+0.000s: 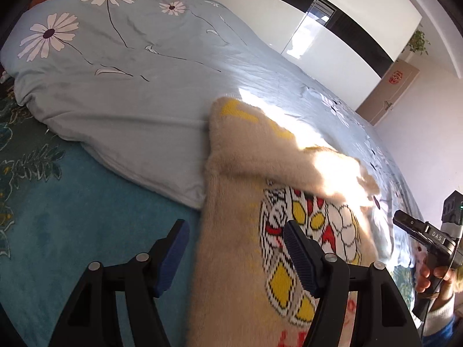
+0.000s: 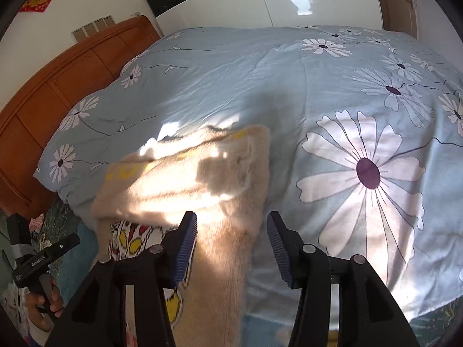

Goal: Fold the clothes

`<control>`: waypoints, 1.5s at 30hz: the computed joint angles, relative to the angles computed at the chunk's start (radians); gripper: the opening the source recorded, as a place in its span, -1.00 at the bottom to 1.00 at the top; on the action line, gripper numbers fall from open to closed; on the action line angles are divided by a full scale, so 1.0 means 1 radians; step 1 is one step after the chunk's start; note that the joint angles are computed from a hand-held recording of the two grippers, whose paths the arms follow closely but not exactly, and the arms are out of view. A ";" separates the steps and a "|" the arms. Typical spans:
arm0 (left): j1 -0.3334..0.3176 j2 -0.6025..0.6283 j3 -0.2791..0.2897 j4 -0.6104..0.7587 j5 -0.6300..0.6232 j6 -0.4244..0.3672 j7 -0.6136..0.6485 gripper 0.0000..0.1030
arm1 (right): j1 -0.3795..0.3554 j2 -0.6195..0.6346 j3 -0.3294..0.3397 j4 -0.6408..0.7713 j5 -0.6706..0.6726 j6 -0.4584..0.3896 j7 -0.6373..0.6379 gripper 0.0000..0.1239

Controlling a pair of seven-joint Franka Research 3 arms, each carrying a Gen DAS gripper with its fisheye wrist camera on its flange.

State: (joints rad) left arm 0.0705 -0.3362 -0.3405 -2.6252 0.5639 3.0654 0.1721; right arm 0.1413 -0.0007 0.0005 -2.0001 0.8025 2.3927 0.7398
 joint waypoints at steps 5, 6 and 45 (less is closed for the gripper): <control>-0.153 -0.115 0.052 -0.102 -0.098 -0.079 0.054 0.39 | -0.016 -0.153 -0.032 -0.184 -0.051 -0.063 -0.066 -0.14; -0.180 -0.132 0.059 -0.119 -0.121 -0.095 0.063 0.39 | -0.018 -0.178 -0.041 -0.217 -0.058 -0.080 -0.078 -0.14; -0.283 -0.295 -0.077 -0.354 -0.370 0.066 -0.132 -0.81 | -0.150 -0.193 -0.151 -0.339 0.162 -0.566 -0.250 -0.87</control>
